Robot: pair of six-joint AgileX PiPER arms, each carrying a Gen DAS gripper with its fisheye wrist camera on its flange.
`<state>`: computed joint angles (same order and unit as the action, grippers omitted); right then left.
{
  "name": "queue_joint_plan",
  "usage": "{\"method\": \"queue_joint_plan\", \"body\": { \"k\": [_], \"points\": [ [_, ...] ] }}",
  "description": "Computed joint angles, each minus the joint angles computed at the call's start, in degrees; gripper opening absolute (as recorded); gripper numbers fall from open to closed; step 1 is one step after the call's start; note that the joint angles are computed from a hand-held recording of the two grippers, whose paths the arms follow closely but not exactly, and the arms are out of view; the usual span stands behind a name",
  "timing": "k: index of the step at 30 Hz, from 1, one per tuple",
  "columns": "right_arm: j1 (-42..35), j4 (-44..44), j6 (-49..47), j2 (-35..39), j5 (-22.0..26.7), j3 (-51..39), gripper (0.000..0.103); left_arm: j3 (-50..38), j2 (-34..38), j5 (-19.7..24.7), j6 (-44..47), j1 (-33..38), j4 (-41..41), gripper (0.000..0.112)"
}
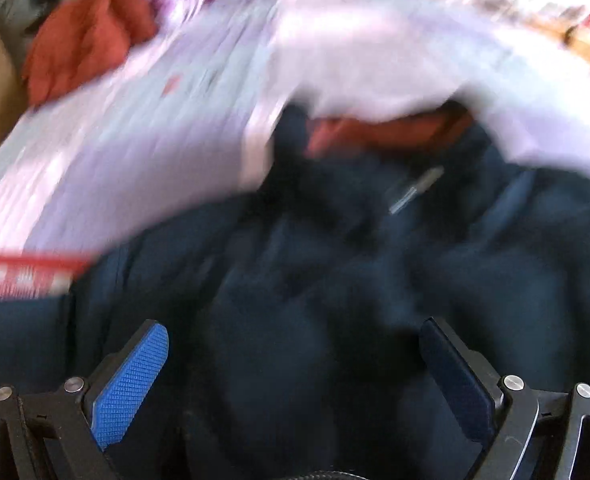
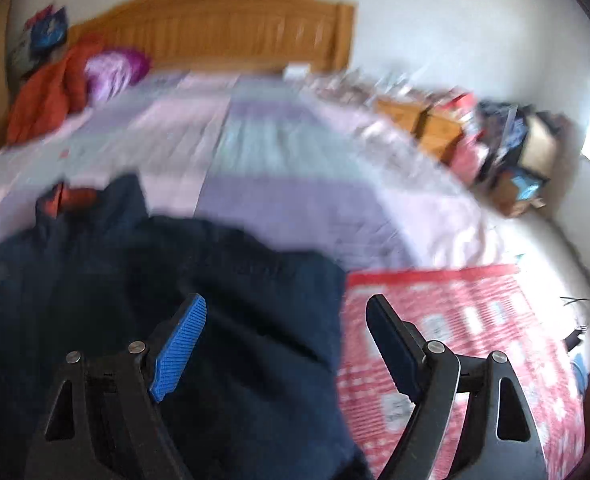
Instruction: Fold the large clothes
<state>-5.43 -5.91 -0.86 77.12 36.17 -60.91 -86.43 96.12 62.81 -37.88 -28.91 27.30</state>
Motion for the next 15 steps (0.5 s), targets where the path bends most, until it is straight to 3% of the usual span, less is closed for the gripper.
{"method": "queue_joint_plan", "body": {
  "k": [2, 4, 7, 11, 15],
  "points": [
    [-2.7, 8.06, -8.85, 6.05, 3.02, -0.23, 0.086, 7.11, -2.66, -6.13, 1.14, 4.01, -5.86, 0.103],
    [-5.42, 14.68, -15.88, 5.85, -1.12, 3.48, 0.088, 12.76, -6.12, -10.73, -1.0, 4.02, -4.52, 0.103],
    [-5.41, 15.41, -16.89, 5.92, -3.68, 4.84, 0.088, 15.22, -7.3, -10.43, -5.94, 0.58, 1.9, 0.103],
    [-4.46, 12.16, -14.82, 4.2, -2.92, 4.4, 0.088, 11.77, -6.73, -6.23, -5.28, -0.59, 2.85, 0.103],
    [-6.57, 18.24, -20.73, -1.1, -3.53, 7.35, 0.088, 11.23, -7.98, -6.57, -8.51, -3.38, 13.41, 0.103]
  ]
}}
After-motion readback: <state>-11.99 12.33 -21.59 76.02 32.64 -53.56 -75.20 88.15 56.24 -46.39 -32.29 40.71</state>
